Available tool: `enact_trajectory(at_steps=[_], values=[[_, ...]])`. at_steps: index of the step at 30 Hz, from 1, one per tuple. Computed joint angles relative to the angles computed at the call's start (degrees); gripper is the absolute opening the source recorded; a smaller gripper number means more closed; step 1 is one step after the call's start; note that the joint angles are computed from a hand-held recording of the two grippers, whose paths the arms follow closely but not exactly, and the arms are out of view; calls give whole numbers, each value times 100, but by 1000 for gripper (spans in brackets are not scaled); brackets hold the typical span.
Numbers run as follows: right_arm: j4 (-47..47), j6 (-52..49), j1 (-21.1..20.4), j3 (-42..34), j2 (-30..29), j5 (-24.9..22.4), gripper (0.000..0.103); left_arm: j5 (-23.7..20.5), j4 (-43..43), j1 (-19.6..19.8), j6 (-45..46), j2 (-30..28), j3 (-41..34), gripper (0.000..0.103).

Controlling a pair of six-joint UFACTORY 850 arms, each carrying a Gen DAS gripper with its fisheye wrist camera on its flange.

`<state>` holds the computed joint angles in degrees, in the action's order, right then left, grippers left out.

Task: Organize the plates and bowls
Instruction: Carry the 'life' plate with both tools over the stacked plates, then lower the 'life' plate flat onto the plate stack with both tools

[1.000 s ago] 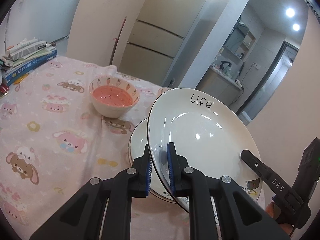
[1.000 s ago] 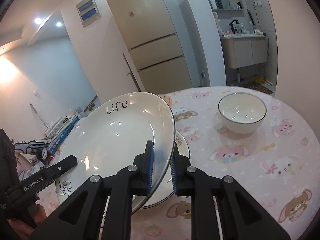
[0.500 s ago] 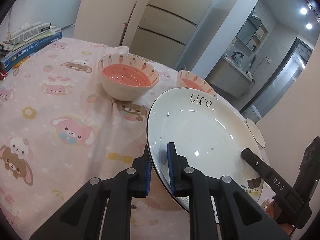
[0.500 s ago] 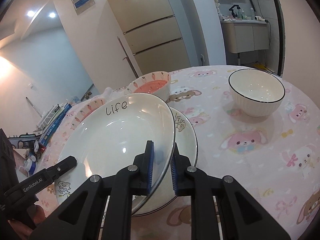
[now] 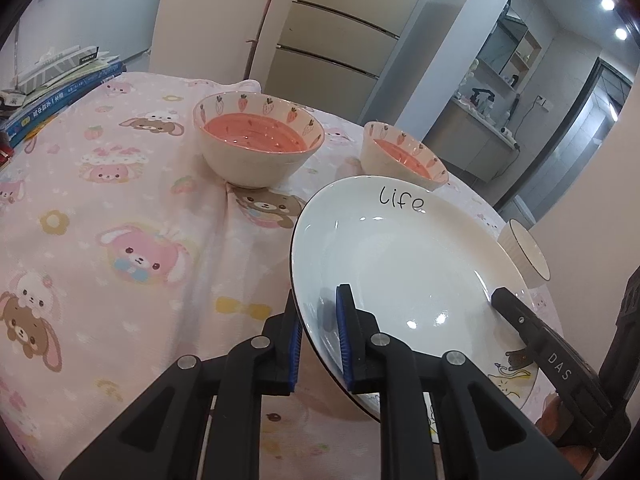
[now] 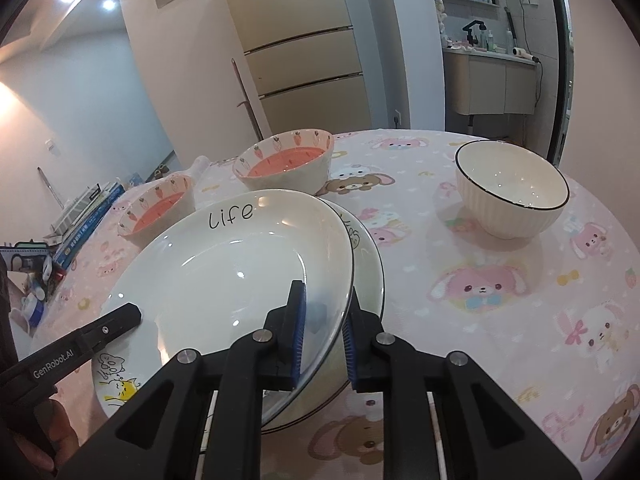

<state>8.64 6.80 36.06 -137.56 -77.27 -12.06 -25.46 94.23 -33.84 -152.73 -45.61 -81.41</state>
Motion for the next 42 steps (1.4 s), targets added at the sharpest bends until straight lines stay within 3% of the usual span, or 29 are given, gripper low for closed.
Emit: enact_trajectory(at_steps=[14, 28, 31, 34, 42], values=[[-2117, 1747, 96, -387, -230, -320, 19, -424, -1648, -81, 2157, -311, -617, 20], [-2539, 2033, 104, -165, -105, -204, 19, -688, -1715, -142, 2512, -430, -761, 21], [-3158, 2577, 124, -50, -38, -163, 19, -512, -1553, -113, 2362, -411, -707, 22], [-3959, 3233, 162, -110, -75, -306, 19, -687, -1715, -153, 2650, -479, -810, 22], [-4489, 3540, 198, -266, -164, -530, 19, -807, -1780, -168, 2807, -526, -874, 22]])
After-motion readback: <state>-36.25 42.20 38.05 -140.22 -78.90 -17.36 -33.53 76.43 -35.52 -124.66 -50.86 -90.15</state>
